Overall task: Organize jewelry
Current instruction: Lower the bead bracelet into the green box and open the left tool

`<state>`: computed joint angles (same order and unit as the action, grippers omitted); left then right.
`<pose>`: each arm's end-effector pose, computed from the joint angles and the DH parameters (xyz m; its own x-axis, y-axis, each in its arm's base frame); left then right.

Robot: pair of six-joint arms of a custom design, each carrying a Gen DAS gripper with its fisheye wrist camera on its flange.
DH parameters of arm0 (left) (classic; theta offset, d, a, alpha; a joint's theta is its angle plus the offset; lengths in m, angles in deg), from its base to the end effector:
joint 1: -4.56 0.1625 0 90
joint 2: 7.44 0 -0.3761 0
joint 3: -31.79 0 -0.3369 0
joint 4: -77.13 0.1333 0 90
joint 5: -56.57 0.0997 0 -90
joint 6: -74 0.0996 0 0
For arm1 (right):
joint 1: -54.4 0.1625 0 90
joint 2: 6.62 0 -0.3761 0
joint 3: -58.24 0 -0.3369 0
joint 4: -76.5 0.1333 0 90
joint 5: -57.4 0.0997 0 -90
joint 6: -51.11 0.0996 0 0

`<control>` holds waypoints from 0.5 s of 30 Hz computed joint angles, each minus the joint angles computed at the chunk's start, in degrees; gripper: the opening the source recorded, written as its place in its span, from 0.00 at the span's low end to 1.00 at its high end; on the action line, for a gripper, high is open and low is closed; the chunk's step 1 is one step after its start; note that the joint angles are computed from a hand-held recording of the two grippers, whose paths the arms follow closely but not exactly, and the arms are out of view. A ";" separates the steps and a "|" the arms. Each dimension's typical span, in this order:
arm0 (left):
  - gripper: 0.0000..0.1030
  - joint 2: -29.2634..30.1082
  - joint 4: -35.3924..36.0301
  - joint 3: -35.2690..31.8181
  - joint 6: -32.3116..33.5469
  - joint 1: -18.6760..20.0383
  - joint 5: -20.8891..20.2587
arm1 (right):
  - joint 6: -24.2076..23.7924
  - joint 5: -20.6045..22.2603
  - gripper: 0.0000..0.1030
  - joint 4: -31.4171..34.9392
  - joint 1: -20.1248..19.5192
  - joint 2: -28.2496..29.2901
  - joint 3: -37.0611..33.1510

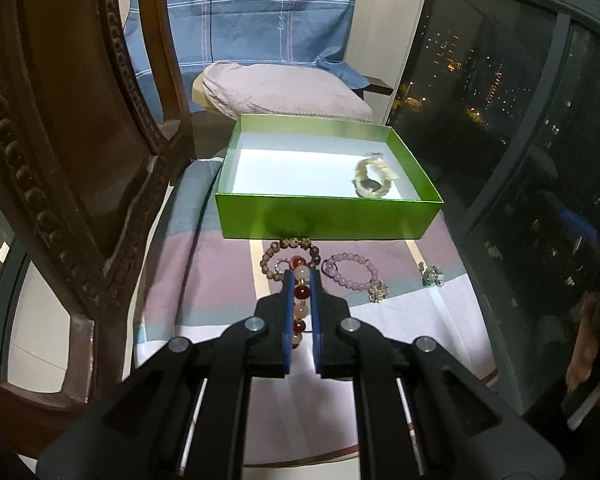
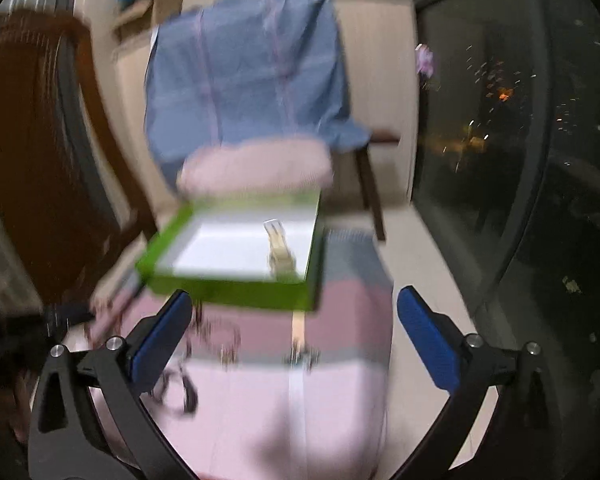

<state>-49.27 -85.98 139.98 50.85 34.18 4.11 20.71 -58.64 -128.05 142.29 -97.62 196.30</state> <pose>-0.3593 -0.4274 0.0380 -0.7570 0.4083 -0.5102 0.6152 0.7084 -0.3460 0.0769 -0.3468 0.3498 -0.7687 0.1845 0.6124 -0.4346 0.5518 -0.7118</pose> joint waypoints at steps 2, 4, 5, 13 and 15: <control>0.08 0.60 0.56 -0.72 0.06 0.05 0.07 | -1.43 -0.65 0.97 0.81 0.10 0.88 -0.09; 0.08 1.42 0.83 -1.93 -0.14 0.48 -0.19 | -2.47 -1.36 0.97 0.74 0.00 1.26 -0.23; 0.08 1.62 0.80 -2.33 -0.02 0.64 -0.50 | -2.09 -1.66 0.97 1.21 -0.02 0.95 -0.25; 0.08 10.82 7.19 -21.92 6.23 3.84 2.05 | 2.43 2.41 0.97 8.19 -4.38 -3.12 -1.15; 0.09 15.02 9.59 -30.69 8.69 5.01 3.06 | 3.70 3.07 0.97 10.83 -5.25 -4.07 -1.63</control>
